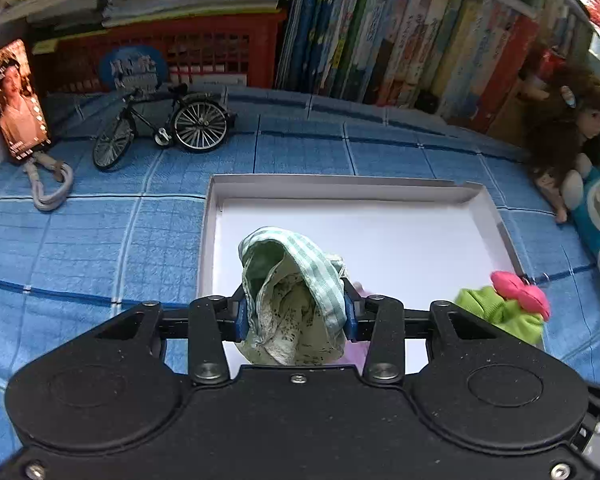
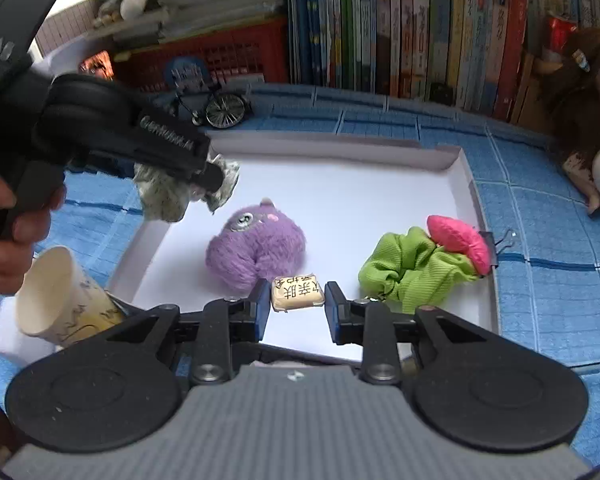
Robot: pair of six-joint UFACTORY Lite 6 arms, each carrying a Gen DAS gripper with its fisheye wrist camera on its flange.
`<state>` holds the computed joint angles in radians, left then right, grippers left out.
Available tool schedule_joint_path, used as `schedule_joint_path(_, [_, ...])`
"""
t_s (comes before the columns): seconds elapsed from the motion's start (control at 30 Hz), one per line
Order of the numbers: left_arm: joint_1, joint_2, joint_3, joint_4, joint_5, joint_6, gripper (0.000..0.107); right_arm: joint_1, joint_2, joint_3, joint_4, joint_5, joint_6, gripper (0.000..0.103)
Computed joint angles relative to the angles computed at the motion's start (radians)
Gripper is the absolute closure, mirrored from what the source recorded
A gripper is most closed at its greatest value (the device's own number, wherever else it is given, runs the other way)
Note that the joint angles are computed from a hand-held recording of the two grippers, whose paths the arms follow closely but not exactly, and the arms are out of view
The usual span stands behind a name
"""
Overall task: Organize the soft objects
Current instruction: 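Carry the cloth cap over the tray with the left gripper and open it, then move the left gripper to the gold sequined balls while the right gripper approaches the clear plastic packet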
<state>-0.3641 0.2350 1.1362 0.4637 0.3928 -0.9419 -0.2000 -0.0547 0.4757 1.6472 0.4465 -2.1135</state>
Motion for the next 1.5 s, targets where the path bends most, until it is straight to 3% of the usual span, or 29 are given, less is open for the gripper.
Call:
schedule_joint_path(0.1, [0.036, 0.08, 0.062, -0.118, -0.026, 0.128, 0.067, 0.059, 0.039, 0.017, 0.095, -0.057, -0.059, 0.067])
schedule_joint_path(0.23, [0.05, 0.15, 0.104, -0.127, -0.044, 0.148, 0.066, 0.106, 0.076, 0.037, 0.191, -0.107, -0.126, 0.066])
schedule_joint_path(0.57, [0.091, 0.193, 0.107, -0.19, -0.089, 0.213, 0.065, 0.157, 0.131, 0.043, 0.403, -0.145, -0.316, 0.064])
schedule_joint_path(0.7, [0.096, 0.205, 0.108, -0.204, -0.098, 0.207, 0.059, 0.166, 0.132, 0.037, 0.459, -0.145, -0.37, 0.062])
schedule_joint_path(0.77, [0.094, 0.2, 0.105, -0.19, -0.097, 0.19, 0.054, 0.164, 0.129, 0.034, 0.452, -0.142, -0.366, 0.062])
schedule_joint_path(0.83, [0.087, 0.186, 0.092, -0.154, -0.096, 0.159, 0.04, 0.156, 0.132, 0.036, 0.443, -0.133, -0.364, 0.056])
schedule_joint_path(1.0, [0.067, 0.149, 0.062, -0.116, -0.099, 0.13, 0.031, 0.148, 0.112, 0.014, 0.444, -0.114, -0.38, 0.05])
schedule_joint_path(1.2, [0.039, 0.074, 0.011, -0.056, -0.096, 0.068, 0.03, 0.157, 0.027, -0.051, 0.51, -0.109, -0.464, 0.046])
schedule_joint_path(1.5, [-0.018, -0.123, -0.124, 0.043, -0.066, -0.041, 0.028, 0.087, -0.156, -0.15, 0.277, -0.074, -0.282, 0.042])
